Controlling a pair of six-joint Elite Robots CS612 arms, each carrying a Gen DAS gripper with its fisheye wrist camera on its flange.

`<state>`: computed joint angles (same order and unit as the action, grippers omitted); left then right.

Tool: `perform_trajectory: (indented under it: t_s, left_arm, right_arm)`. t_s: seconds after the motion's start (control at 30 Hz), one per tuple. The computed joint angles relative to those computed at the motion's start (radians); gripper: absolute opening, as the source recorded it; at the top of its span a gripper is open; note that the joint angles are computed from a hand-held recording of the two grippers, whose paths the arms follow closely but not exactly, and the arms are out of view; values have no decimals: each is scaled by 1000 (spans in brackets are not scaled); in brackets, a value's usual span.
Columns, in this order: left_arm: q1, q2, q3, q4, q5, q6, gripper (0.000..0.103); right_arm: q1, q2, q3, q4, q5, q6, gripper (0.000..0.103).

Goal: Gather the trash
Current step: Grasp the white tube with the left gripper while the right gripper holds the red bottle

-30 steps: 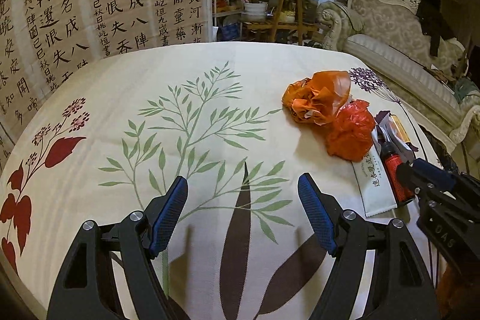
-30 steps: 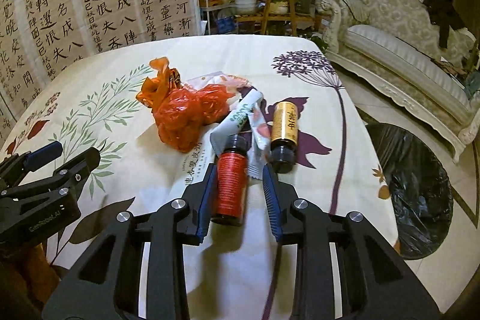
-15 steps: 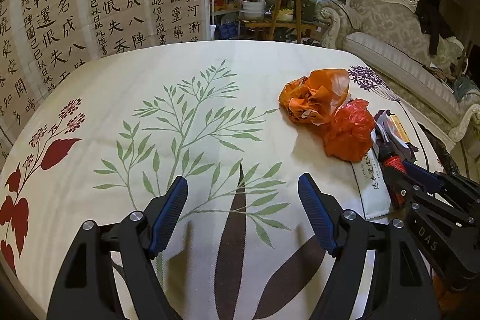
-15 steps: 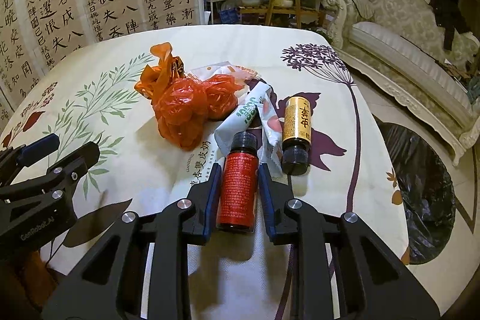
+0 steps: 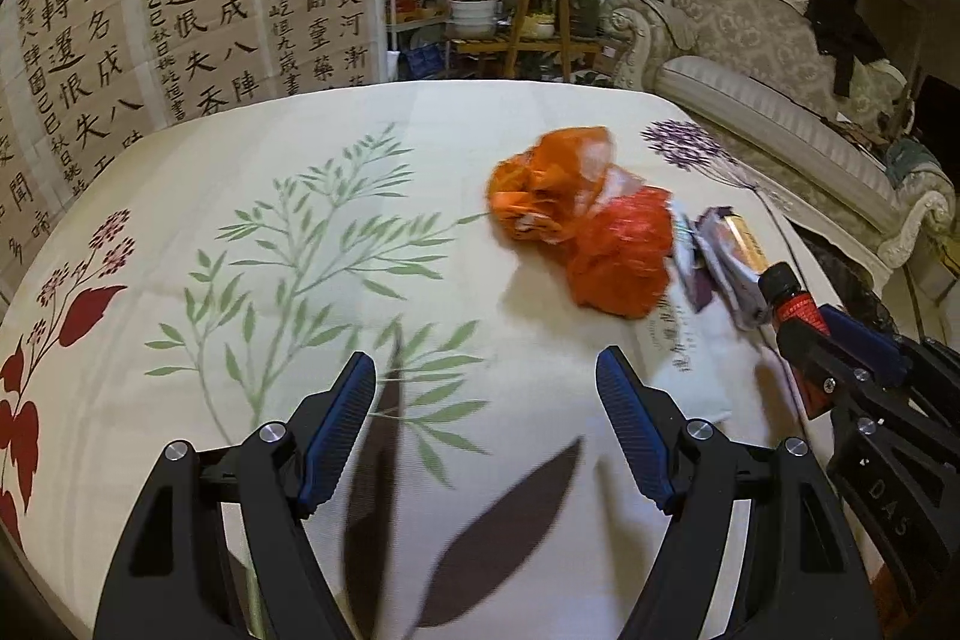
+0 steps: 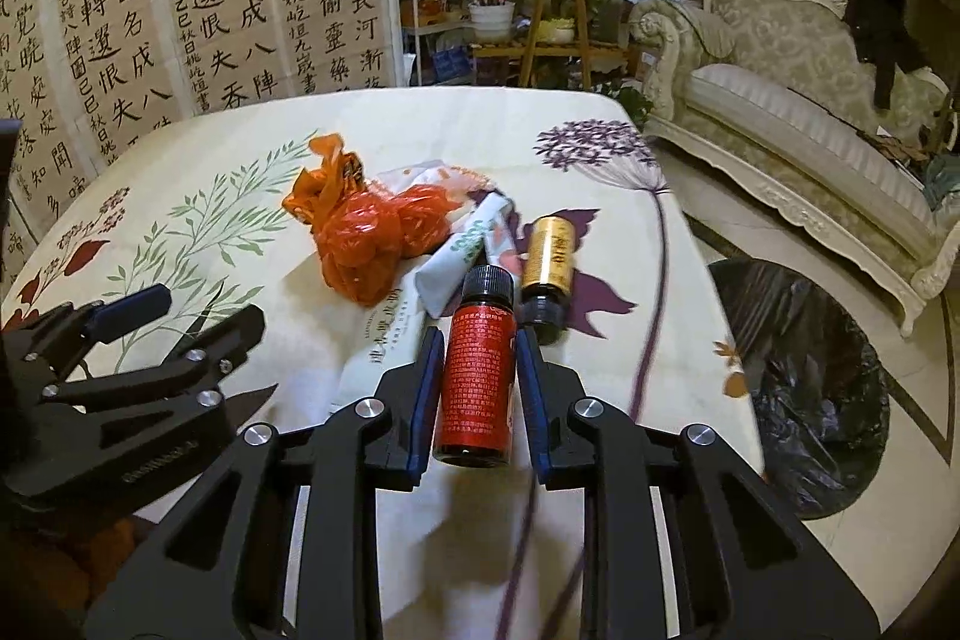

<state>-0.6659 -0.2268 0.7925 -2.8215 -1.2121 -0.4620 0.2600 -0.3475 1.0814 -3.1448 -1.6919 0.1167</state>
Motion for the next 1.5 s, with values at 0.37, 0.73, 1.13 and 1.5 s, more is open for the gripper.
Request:
perform_trajectory:
  t_s: [0.37,0.73,1.13,1.5]
  left_arm:
    - [-21,45,-100,60,-42,41,74]
    - [-20,103,-237,204,-93,46,67]
    - [-27,94,-207,160,-94,93,32]
    - [-28,54,-125,95,-117,86,28]
  right_arm:
    - [-33,-25,77,-69,-45,66,24]
    - [-60,-19,92,-67,-33,118,24]
    - [-63,-14,85,-60,-22,128,24]
    - [-63,-18,92,-70,-30,128,24]
